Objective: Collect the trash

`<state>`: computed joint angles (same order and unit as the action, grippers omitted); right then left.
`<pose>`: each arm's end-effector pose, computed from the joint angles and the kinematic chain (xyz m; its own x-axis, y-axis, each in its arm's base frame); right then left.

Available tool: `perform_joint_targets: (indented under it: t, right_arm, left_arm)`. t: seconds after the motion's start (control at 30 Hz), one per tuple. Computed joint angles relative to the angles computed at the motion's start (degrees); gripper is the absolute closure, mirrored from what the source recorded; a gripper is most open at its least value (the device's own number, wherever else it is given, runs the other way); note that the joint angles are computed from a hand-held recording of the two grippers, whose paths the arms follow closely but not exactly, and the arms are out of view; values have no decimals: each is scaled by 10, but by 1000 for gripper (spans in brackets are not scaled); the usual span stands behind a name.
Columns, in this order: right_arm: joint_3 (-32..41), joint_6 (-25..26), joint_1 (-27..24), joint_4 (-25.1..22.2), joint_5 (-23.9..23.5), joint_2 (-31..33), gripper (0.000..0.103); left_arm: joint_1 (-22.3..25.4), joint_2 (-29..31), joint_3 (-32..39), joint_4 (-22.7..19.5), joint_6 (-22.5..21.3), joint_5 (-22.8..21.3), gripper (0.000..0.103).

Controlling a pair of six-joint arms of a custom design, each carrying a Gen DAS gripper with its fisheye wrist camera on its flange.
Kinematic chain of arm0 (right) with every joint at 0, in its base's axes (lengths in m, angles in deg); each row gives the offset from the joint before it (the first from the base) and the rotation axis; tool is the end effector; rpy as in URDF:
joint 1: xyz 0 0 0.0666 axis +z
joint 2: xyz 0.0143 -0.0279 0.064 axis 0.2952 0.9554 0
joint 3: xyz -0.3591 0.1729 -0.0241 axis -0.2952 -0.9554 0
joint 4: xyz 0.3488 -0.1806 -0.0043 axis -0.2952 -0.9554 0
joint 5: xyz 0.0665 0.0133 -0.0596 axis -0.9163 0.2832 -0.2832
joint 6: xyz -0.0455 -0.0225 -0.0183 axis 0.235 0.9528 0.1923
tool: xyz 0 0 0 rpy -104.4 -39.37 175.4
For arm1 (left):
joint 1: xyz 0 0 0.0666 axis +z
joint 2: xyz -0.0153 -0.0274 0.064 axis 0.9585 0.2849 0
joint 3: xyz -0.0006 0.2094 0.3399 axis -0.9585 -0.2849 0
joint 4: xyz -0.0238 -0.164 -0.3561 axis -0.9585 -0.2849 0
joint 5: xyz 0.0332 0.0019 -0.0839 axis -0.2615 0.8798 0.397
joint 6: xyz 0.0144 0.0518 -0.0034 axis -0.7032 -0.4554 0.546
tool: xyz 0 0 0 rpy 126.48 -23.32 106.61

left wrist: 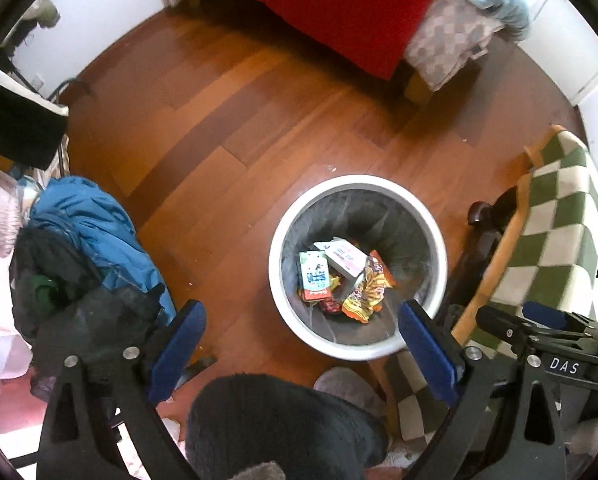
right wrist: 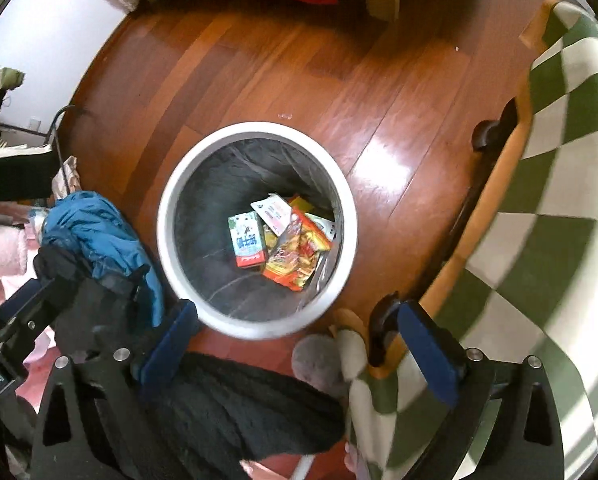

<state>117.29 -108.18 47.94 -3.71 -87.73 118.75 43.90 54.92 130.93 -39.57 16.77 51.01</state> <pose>0.5110 0.3104 0.3664 -0.9430 0.3329 0.0006 0.3223 0.9126 0.2517 0.5147 -0.2907 0.4435 -0.9515 0.2063 -0.2283 0.2176 0.9757 -0.0250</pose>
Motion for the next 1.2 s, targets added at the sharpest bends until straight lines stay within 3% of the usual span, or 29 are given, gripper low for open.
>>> perform_joint_targets:
  t: [0.17,0.53,0.9,1.2]
  right_arm:
    - [23,5,23,-42,38,-41,1]
    - [104,-9,65,-111,75,-119,0]
    - [222,-5,101,-178,83,-132,0]
    - [277,-8,112,-203,83,-135,0]
  left_arm:
    - [-14,-40,2,-11,-7,-7,5]
    - [-37,-101,55,-46,2,7,5]
    - [-59,-126,116,-77,11,24,5]
    - [-60,-140,149,-91,23,43,5]
